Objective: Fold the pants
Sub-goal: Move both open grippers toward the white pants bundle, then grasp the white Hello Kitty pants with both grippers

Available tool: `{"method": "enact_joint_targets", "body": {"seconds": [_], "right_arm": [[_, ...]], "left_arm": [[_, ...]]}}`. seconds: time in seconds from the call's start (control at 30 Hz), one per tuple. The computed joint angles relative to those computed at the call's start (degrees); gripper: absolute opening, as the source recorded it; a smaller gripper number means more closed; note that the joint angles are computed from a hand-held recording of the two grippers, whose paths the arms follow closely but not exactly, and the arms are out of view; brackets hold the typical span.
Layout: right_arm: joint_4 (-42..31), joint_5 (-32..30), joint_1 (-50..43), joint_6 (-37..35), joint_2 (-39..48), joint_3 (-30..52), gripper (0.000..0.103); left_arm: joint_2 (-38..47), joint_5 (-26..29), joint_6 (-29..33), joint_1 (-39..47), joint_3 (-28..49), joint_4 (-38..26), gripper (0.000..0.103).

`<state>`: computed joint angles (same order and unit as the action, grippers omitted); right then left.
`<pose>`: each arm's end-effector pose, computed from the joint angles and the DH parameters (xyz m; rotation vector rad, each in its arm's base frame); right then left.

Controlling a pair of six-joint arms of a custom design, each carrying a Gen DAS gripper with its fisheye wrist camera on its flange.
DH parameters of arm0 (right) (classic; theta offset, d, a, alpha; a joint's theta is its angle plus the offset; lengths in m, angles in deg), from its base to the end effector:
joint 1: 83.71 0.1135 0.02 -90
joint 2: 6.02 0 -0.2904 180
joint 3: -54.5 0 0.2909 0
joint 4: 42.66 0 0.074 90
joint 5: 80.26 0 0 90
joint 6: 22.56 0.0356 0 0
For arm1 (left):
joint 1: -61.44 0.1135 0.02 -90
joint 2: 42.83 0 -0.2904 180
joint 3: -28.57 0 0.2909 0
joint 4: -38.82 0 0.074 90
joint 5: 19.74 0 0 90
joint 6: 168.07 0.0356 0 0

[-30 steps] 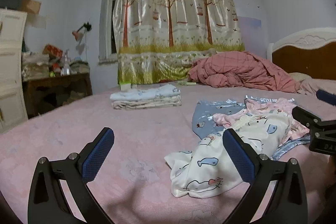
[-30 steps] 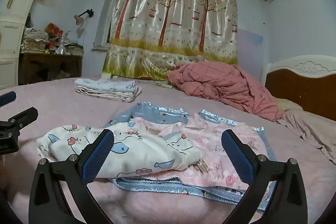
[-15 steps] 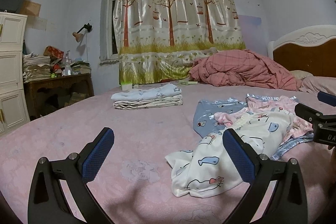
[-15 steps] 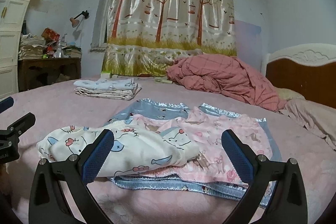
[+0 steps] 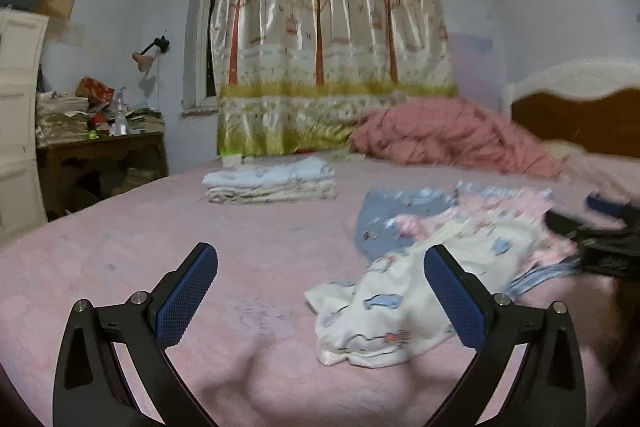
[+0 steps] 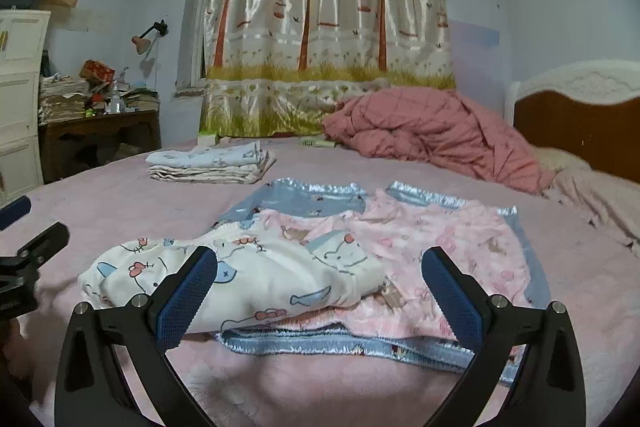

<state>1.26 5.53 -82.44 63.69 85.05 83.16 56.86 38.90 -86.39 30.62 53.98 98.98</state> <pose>0.2639 0.0085 0.1113 -0.1329 1.8881 0.0400 0.2233 -0.1116 0.0943 -0.0340 1.7803 0.0058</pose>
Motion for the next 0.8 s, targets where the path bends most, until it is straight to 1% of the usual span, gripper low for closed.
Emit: {"method": "enact_joint_targets", "body": {"seconds": [0.03, 0.07, 0.1, 0.13, 0.17, 0.23, 0.27, 0.3, 0.33, 0.37, 0.4, 0.47, 0.5, 0.53, 0.57, 0.6, 0.67, 0.8], "right_arm": [[-0.72, 0.21, -0.41, 0.64, 0.07, 0.3, 0.103], [-0.95, 0.0, -0.84, 1.22, 0.03, 0.35, 0.103], [-1.24, -1.38, -1.73, 2.03, -0.19, 0.33, 0.103], [-1.96, -3.07, -2.64, 2.69, -0.59, 0.45, 0.103], [-2.89, -4.15, -3.54, 3.79, -1.16, 0.44, 0.103], [-5.09, -5.64, -4.81, 5.89, -2.1, 0.79, 0.103], [-7.05, -8.25, -5.93, 6.61, -2.36, 1.41, 0.103], [-10.74, -12.21, -7.36, 6.49, -2.55, 2.77, 0.103], [-13.21, -14.74, -8.19, 6.05, -2.35, 3.75, 0.103], [-14.39, -15.88, -8.51, 5.79, -2.2, 4.2, 0.103], [-14.62, -15.83, -8.51, 5.86, -1.98, 4.24, 0.103], [-13.65, -15.02, -8.43, 6.38, -1.87, 3.77, 0.103], [-13.46, -14.97, -8.38, 6.64, -1.9, 3.67, 0.103], [-13.22, -15.18, -8.62, 7.09, -1.89, 3.55, 0.103], [-13.11, -15.37, -8.95, 7.81, -1.75, 3.55, 0.103], [-13.33, -16.07, -9.59, 8.66, -1.37, 3.78, 0.103], [-15.77, -19.25, -11.86, 10.28, -0.79, 5.06, 0.103], [-18.45, -24.22, -15.38, 14.48, 1.28, 7.61, 0.103]], "left_arm": [[-1.37, 0.63, -0.51, -0.31, -1.41, 0.78, 0.103], [-5.29, 1.45, -1.96, -0.49, -2.08, -3.96, 0.103], [-9.22, 4.03, -3.6, -0.28, -1.76, -10.53, 0.103], [-12.56, 7.84, -5.27, 0.54, -1.29, -16.78, 0.103], [-14.43, 10.77, -6.96, 1.05, -0.87, -20.81, 0.103], [-16.39, 12.2, -12.13, 0.71, 1.11, -29.1, 0.103], [-16.75, 15.84, -14.83, 1.62, 2.5, -33.12, 0.103], [-16.38, 21.4, -17.39, 3.2, 4.49, -37.45, 0.103], [-15.19, 27.21, -20.2, 5.05, 7.11, -42.14, 0.103], [-13.38, 31.84, -22.97, 6.51, 9.34, -45.11, 0.103], [-10.99, 37.04, -26.14, 8.36, 11.04, -46.08, 0.102], [-5.76, 45.81, -32.72, 11.67, 12.58, -43.1, 0.102], [-3.37, 48.87, -35.1, 12.74, 13.33, -41.34, 0.102], [-1.46, 50.29, -36.63, 13.26, 13.83, -39.65, 0.102], [0.0, 49.85, -37.82, 13.35, 14.29, -38.49, 0.102], [0.51, 48.25, -38.74, 12.89, 14.61, -38.2, 0.102], [1.7, 46.17, -41.51, 12.11, 14.67, -35.64, 0.102], [4.32, 43.71, -50.37, 11.05, 14.67, -28.35, 0.102]]}}
